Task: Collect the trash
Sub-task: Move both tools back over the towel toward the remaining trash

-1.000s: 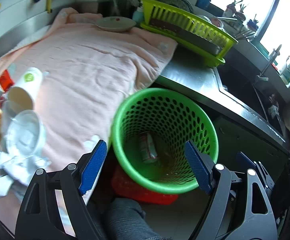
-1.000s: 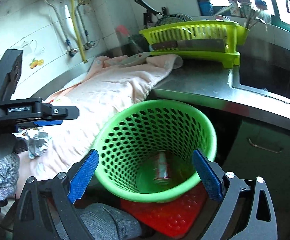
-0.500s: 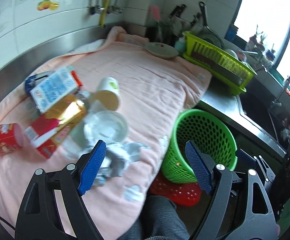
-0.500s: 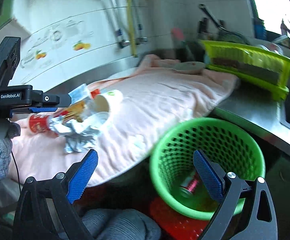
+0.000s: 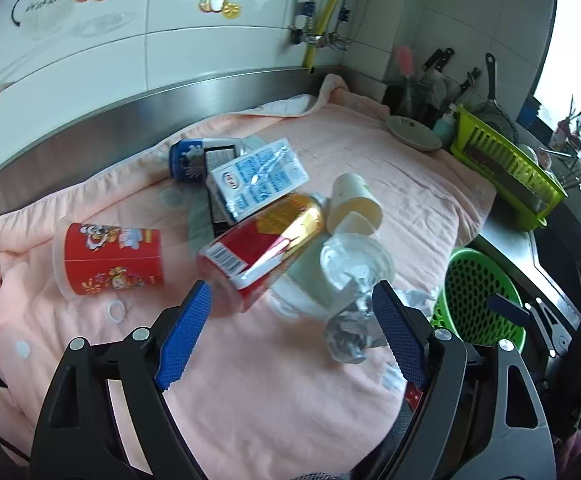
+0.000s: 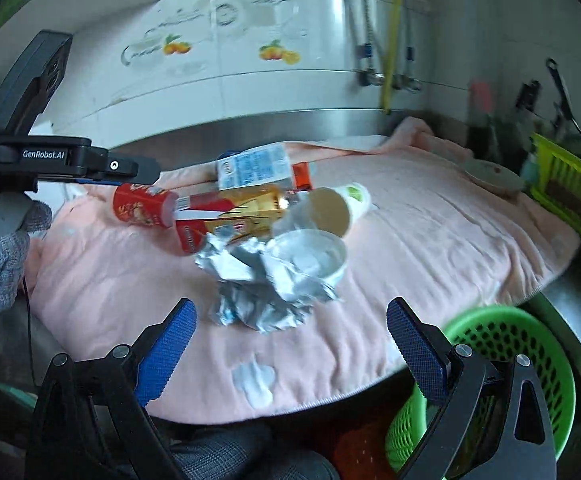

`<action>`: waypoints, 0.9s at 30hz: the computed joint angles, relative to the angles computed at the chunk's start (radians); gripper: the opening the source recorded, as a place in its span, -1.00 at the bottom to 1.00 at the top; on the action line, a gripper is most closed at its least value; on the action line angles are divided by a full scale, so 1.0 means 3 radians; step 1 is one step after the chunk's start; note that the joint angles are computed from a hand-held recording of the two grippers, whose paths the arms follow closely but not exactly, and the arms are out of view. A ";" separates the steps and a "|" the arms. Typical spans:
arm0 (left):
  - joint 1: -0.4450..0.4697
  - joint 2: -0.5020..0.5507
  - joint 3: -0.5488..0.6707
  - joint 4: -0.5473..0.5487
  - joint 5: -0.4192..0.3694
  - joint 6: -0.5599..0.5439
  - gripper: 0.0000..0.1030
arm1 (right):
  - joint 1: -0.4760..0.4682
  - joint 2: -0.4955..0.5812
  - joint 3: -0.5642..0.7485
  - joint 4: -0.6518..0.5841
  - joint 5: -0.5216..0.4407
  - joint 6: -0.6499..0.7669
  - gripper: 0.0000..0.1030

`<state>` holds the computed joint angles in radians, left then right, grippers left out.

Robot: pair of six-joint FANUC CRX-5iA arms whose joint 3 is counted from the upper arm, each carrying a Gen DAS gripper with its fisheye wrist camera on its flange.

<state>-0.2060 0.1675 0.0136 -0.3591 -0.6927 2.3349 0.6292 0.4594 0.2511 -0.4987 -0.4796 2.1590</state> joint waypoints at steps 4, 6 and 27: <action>0.0080 -0.0053 -0.0105 0.0030 0.0041 -0.0070 0.58 | 0.0109 0.0179 0.0206 0.0214 -0.0101 -0.0017 0.80; 0.0094 -0.0050 -0.0110 0.0037 0.0036 -0.0103 0.58 | 0.0129 0.0240 0.0268 0.0274 -0.0109 -0.0034 0.80; 0.0334 0.0564 0.0351 0.0375 -0.0020 -0.1194 0.58 | 0.0162 0.0824 0.0946 0.0573 -0.0596 -0.0211 -0.07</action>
